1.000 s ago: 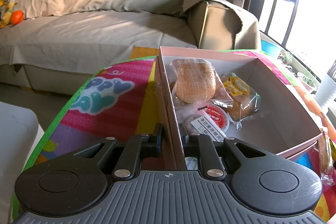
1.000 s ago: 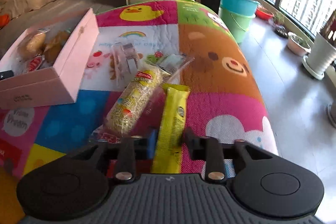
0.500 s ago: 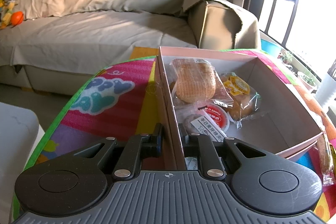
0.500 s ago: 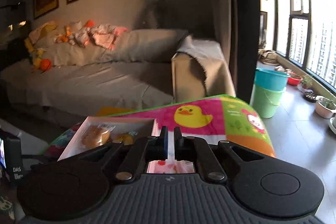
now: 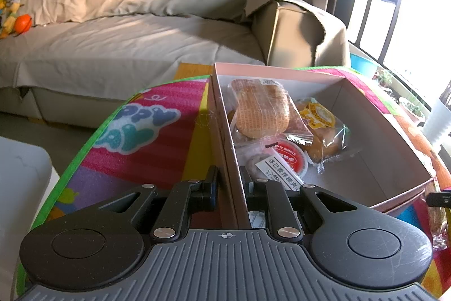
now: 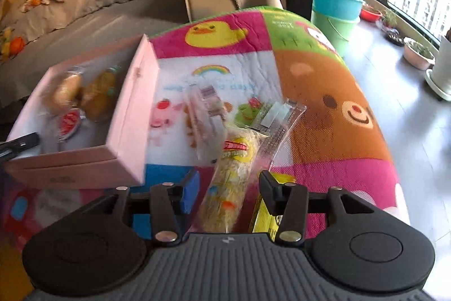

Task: Organize objects
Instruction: 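Grasp the striped snack packet with the right tool and lift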

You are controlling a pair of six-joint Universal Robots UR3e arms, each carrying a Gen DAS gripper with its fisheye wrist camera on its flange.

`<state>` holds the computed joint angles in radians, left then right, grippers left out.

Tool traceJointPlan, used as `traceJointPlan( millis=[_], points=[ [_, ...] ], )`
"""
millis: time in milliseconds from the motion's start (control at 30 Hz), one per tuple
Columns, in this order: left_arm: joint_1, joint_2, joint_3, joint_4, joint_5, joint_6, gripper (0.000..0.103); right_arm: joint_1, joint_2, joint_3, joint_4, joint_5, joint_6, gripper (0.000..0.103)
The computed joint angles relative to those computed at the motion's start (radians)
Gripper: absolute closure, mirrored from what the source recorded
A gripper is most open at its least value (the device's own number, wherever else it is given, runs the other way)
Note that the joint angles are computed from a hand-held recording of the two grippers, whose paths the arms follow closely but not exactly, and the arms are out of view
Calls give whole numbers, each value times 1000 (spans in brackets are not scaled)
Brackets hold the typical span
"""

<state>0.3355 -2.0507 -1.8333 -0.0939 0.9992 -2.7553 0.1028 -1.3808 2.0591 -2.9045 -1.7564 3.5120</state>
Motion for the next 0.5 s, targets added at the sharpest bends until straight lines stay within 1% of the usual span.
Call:
traceJointPlan(
  millis=[33, 100, 133, 167, 267, 367, 433, 500],
  points=[
    [1, 0, 0, -1, -1, 1, 86, 0, 22, -25, 19, 3, -3, 58],
    [0, 0, 0, 1, -1, -1, 86, 20, 38, -50, 39, -19, -19, 71],
    [0, -1, 1, 1, -1, -3, 86, 19, 26, -45, 43, -3, -36, 73],
    [0, -1, 0, 1, 0, -3, 86, 8, -3, -32, 56, 34, -43, 75],
    [0, -1, -1, 4, -1, -3, 86, -3, -108, 6, 88, 82, -43, 75],
    [1, 0, -7, 12, 1, -2, 86, 16, -211, 14, 90, 89, -36, 75],
    [0, 1, -7, 11, 1, -2, 86, 25, -245, -7, 69, 108, -43, 75],
    [-1, 3, -7, 8, 1, -3, 86, 34, -240, -59, 40, 135, -55, 75]
  ],
)
